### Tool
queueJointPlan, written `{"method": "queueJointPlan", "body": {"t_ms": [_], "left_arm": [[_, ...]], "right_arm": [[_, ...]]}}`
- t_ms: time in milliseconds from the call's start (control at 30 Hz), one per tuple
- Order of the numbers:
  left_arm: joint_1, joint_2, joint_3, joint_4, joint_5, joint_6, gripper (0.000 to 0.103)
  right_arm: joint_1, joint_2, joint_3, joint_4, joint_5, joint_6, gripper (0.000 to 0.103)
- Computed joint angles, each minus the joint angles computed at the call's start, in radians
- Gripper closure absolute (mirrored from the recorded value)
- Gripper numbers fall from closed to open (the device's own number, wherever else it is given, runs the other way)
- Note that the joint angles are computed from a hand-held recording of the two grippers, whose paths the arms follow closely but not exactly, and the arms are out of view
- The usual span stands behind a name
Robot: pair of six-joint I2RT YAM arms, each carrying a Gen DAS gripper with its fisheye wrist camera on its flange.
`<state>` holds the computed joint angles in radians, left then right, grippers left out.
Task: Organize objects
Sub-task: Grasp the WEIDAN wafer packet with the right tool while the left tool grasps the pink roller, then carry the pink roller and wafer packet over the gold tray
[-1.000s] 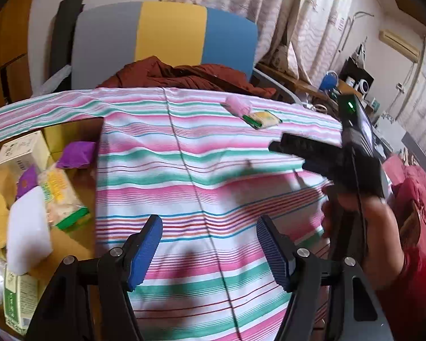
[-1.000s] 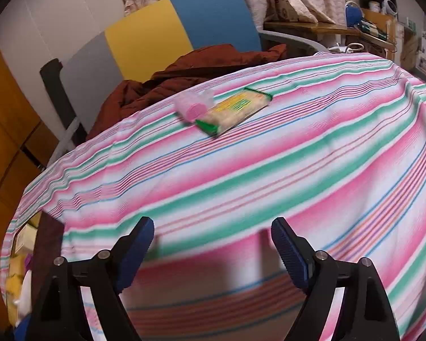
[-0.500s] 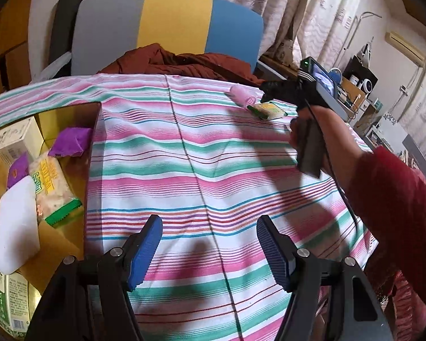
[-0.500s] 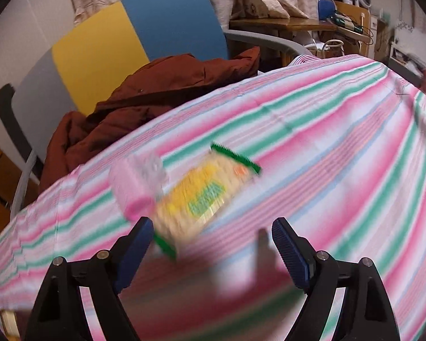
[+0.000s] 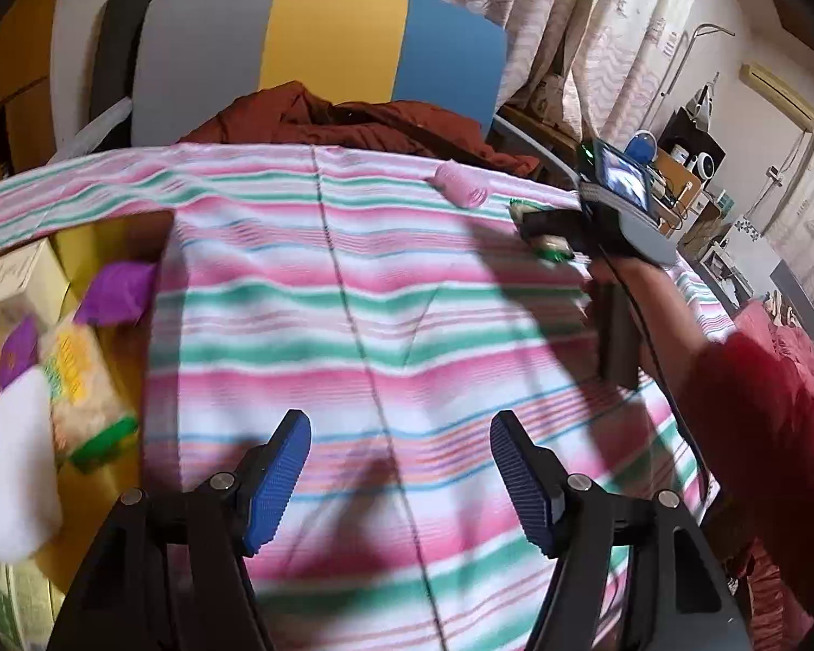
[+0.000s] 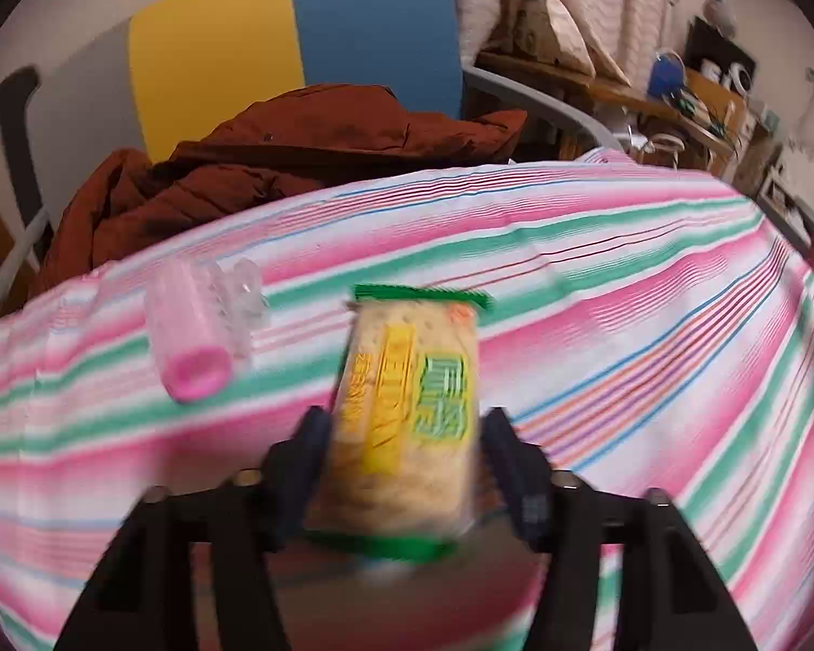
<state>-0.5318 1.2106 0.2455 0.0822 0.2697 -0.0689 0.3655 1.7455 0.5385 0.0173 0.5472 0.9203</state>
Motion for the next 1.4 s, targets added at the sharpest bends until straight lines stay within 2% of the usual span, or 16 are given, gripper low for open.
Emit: {"method": "queueJointPlan", "body": {"t_ms": [133,267,400,667,767,900,1033,1100,1133,1200,1233,1267,1300,1400], "left_arm": [[-0.060,0.130,0.110,0.041,-0.036,-0.060,0.033],[-0.135,0.310,0.261,0.076,-0.088,-0.112,0.033],[-0.201,0.524,0.495,0.046,-0.139,-0.154,0.033],[-0.284,0.923,1.069,-0.175,-0.205,-0.266,0.031],[-0.327,1.056,1.275,-0.260,-0.313,-0.242,0.029],[-0.340,1.219,1.541,-0.425,-0.374,-0.241,0.026],[-0.352,1.295,1.634,-0.462,-0.455,-0.207,0.025],[-0.350,1.305,1.623,-0.429,-0.480,-0.183,0.025],[-0.348,1.294,1.578,-0.374,-0.497,-0.170,0.026],[-0.338,1.271,1.484,-0.259,-0.495,-0.145,0.039],[-0.331,1.258,1.453,-0.223,-0.473,-0.151,0.040],[-0.324,1.244,1.425,-0.190,-0.455,-0.161,0.051],[-0.317,1.231,1.402,-0.169,-0.442,-0.171,0.054],[-0.312,1.194,1.319,-0.099,-0.426,-0.169,0.055]], "right_arm": [[-0.012,-0.101,-0.144,0.074,-0.004,-0.023,0.054],[-0.044,-0.189,-0.295,0.216,-0.029,-0.013,0.054],[-0.010,-0.170,-0.294,0.222,0.006,0.009,0.053],[-0.001,-0.134,-0.294,0.263,0.028,0.012,0.053],[0.003,-0.130,-0.298,0.272,0.033,0.015,0.053],[0.002,-0.127,-0.307,0.298,0.032,0.016,0.053],[0.006,-0.124,-0.305,0.294,0.038,0.019,0.053],[0.008,-0.122,-0.305,0.296,0.041,0.021,0.053],[0.008,-0.121,-0.307,0.301,0.040,0.021,0.053],[0.006,-0.120,-0.310,0.310,0.040,0.020,0.053],[0.005,-0.119,-0.312,0.314,0.039,0.020,0.053],[0.009,-0.116,-0.312,0.317,0.041,0.024,0.053],[0.009,-0.114,-0.313,0.321,0.041,0.024,0.053],[0.008,-0.113,-0.313,0.326,0.041,0.024,0.053]]}}
